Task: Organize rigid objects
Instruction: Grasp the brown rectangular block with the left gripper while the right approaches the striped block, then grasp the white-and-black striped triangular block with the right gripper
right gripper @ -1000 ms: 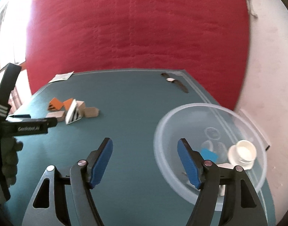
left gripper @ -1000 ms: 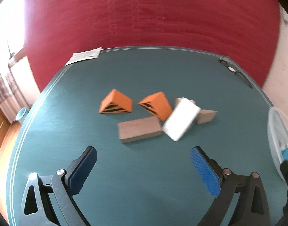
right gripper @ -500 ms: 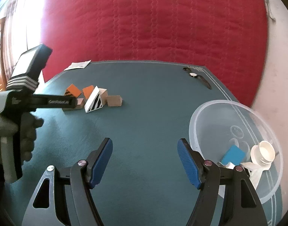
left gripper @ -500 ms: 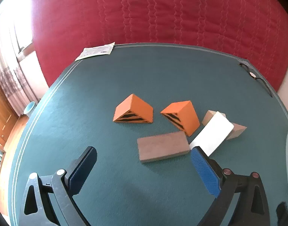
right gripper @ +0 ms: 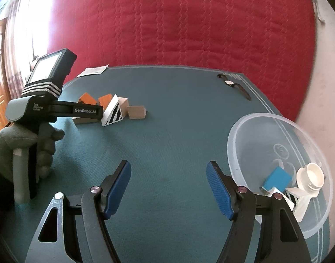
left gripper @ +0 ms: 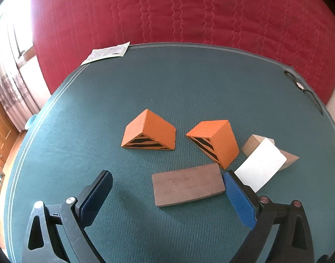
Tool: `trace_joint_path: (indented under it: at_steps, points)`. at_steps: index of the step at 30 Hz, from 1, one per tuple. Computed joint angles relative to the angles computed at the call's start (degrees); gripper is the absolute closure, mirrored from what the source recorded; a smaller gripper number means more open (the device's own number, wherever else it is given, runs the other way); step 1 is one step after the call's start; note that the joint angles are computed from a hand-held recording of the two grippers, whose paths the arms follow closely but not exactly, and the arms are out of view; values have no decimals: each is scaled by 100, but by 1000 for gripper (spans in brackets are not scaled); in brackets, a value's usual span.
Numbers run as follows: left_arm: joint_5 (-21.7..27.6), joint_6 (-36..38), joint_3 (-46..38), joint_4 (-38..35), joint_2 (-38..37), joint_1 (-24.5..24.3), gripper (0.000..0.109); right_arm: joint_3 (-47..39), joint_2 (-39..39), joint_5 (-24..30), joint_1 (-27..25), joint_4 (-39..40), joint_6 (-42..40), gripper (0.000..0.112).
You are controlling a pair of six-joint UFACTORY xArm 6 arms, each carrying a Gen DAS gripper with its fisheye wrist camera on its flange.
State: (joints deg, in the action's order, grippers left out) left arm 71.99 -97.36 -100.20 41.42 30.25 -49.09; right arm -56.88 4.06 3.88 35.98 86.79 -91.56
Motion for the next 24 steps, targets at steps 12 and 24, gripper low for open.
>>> trace_joint_path:
  at_steps: [12,24]
  points:
    - [-387,-74,436,45,-275,-20,43,144,-22,159,21,-1003,1081,40]
    - [-123,-390,970,339,-767,-350,43,-290,260,1120,-184,-2965,3337,40]
